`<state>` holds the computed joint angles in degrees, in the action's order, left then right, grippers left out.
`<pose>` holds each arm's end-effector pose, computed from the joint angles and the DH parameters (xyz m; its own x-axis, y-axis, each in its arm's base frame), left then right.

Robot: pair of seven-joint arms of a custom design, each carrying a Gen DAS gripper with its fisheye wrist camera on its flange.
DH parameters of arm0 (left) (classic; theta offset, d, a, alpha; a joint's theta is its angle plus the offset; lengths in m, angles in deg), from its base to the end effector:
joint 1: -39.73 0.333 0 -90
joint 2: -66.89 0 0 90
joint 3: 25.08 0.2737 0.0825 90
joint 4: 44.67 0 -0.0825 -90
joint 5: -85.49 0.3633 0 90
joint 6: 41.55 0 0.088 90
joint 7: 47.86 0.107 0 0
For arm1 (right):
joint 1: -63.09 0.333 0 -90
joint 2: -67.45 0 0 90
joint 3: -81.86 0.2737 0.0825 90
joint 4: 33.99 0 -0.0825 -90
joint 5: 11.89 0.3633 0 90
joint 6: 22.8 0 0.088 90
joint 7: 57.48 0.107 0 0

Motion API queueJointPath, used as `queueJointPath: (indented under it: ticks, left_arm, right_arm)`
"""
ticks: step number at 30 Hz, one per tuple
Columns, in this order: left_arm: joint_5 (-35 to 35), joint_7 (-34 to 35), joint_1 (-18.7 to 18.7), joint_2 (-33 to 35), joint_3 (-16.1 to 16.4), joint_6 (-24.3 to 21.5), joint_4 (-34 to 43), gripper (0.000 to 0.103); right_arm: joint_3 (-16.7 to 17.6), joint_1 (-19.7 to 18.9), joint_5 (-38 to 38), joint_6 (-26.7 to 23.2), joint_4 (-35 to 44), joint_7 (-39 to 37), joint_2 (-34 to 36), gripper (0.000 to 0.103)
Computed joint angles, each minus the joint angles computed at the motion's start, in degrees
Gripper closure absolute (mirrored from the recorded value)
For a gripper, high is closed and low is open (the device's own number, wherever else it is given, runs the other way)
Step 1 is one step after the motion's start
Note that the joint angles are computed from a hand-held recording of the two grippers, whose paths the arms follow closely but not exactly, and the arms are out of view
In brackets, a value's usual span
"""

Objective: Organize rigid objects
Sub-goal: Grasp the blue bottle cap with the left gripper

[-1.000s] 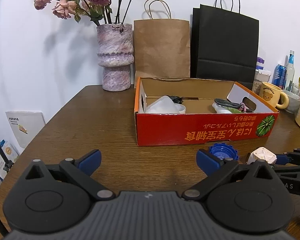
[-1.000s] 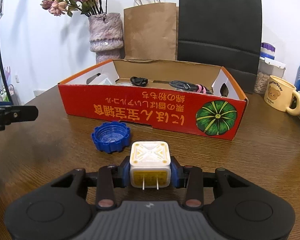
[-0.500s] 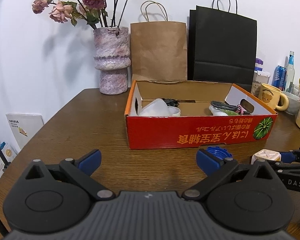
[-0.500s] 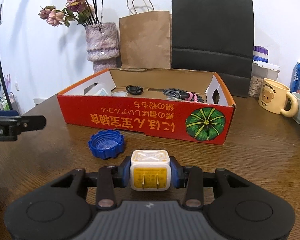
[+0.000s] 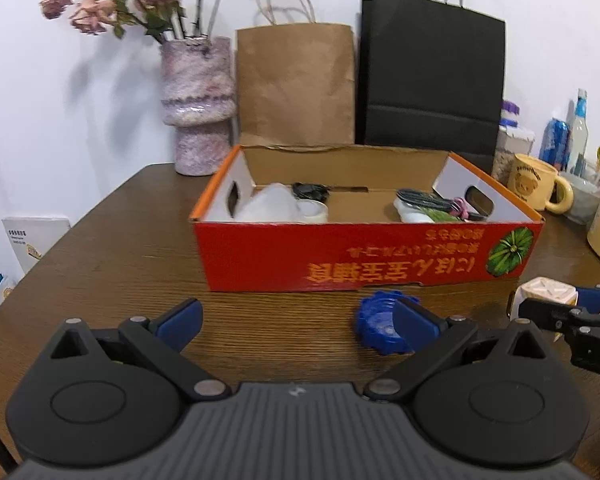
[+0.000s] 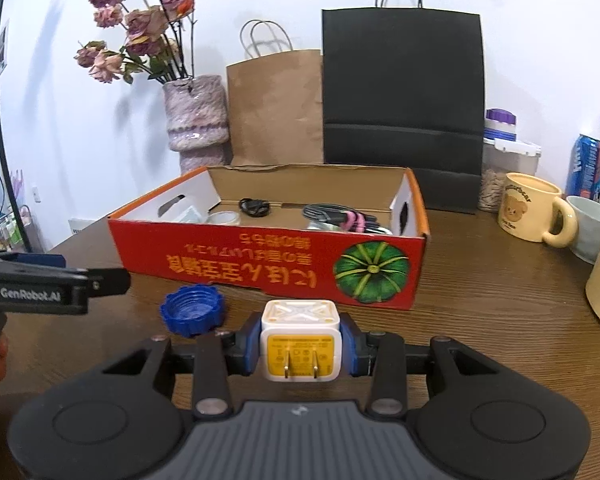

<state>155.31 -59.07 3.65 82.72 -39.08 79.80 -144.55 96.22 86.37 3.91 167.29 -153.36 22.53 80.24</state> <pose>0.4441 -0.4460 0.4215 0.2760 -0.9611 -0.0060 -0.5207 -0.1443 -0.8415 0.4974 0.3370 0.4161 0.5265 -0.8428 -0.1117 -0.5040 -0.2037 -0.8394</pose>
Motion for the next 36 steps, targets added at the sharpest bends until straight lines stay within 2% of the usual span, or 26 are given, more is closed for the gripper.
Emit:
queueJointPath:
  ticks: [4, 14, 17, 19, 21, 24, 27, 30, 32, 34, 36]
  left_arm:
    - [-0.68, 2.62, -0.70, 4.13, 0.44, 0.47, 5.05, 0.000]
    - [-6.01, 9.60, -5.09, 14.19, 4.42, -2.82, 18.50, 0.000]
    - [-8.28, 11.64, -6.37, 17.04, 5.59, -5.37, 22.70, 0.000]
    - [-9.64, 11.99, -6.66, 17.96, 6.23, -5.37, 23.94, 0.000]
    - [-10.46, 12.18, -7.21, 18.87, 6.94, -6.04, 25.27, 0.001]
    - [-11.40, 12.37, -7.60, 19.83, 7.67, -6.18, 26.67, 0.006]
    - [-12.19, 13.18, -7.77, 20.65, 8.05, -5.84, 27.76, 0.020]
    - [-12.64, 13.83, -8.11, 21.16, 8.50, -5.69, 28.45, 0.024]
    - [-12.49, 13.78, -8.27, 20.91, 8.76, -5.15, 28.02, 0.032]
    - [-12.12, 13.30, -8.32, 20.44, 8.89, -4.29, 27.24, 0.048]
    - [-11.66, 13.11, -8.74, 20.50, 9.03, -4.91, 27.33, 0.047]
  right_arm:
    - [-0.10, -1.04, -0.15, 0.68, -0.12, 0.14, 0.14, 0.065]
    - [0.43, -3.85, -1.56, 2.82, -0.30, 2.23, 0.53, 0.065]
    - [-2.15, -1.50, -0.90, 3.08, 0.23, 2.44, 0.93, 0.065]
    - [-4.06, 0.36, -0.25, 3.32, 0.87, 2.03, 1.44, 0.065]
    - [-4.13, 0.39, -0.05, 3.18, 1.17, 2.10, 1.70, 0.065]
    - [-4.64, 0.91, 0.30, 3.15, 1.56, 2.00, 2.05, 0.065]
    - [-4.74, 1.09, 0.43, 3.14, 1.58, 1.80, 2.11, 0.065]
    - [-4.78, 1.26, 0.54, 3.48, 1.40, 1.59, 2.07, 0.065]
    - [-4.69, 1.23, 0.55, 3.57, 1.33, 1.53, 2.04, 0.065]
    - [-4.61, 1.19, 0.51, 3.54, 1.29, 1.45, 2.00, 0.065]
    - [-3.65, 0.28, 0.01, 3.68, 1.07, 1.60, 1.89, 0.065]
